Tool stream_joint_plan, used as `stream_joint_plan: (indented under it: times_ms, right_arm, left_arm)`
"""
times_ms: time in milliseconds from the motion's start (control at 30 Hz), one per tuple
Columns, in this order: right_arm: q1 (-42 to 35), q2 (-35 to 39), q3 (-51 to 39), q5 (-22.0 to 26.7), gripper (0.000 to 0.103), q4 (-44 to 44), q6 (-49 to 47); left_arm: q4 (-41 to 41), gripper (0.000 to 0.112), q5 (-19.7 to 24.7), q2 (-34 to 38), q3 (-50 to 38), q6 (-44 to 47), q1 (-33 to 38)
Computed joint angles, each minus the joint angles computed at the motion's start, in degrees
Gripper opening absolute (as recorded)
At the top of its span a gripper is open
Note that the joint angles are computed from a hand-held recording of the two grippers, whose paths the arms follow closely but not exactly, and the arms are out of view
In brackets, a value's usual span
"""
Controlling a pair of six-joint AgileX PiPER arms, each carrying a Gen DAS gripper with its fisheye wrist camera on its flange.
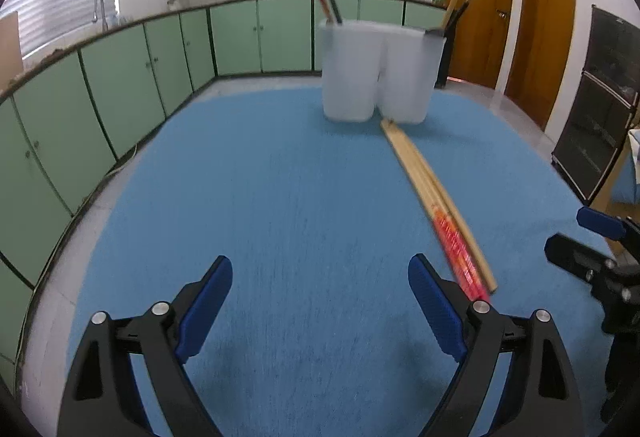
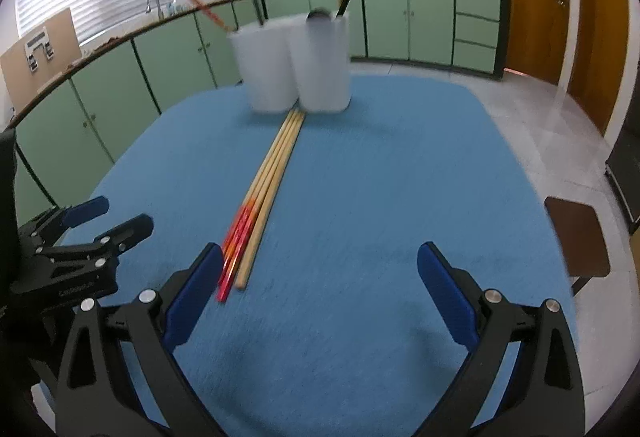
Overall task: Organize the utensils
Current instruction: 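Grasp a plain wooden chopstick from the row with the right tool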
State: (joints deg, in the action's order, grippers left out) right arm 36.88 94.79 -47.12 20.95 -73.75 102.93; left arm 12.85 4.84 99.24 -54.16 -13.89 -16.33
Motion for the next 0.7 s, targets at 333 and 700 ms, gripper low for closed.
stream_joint_plan:
  times_ms: [333,700]
  right_arm:
    - [1.0,5.7,-6.2,0.0,0.068,17.9,-18.5]
    - [2.7,9.1,-11.8,4.6,0.044,23.8,-26.2]
  left_arm:
    - [-3.6,0.088,1.0,1.8,-0.4,3.3,0.7]
    - [-0.5,0.088,2.0,2.6,-1.6,-0.1,0.5]
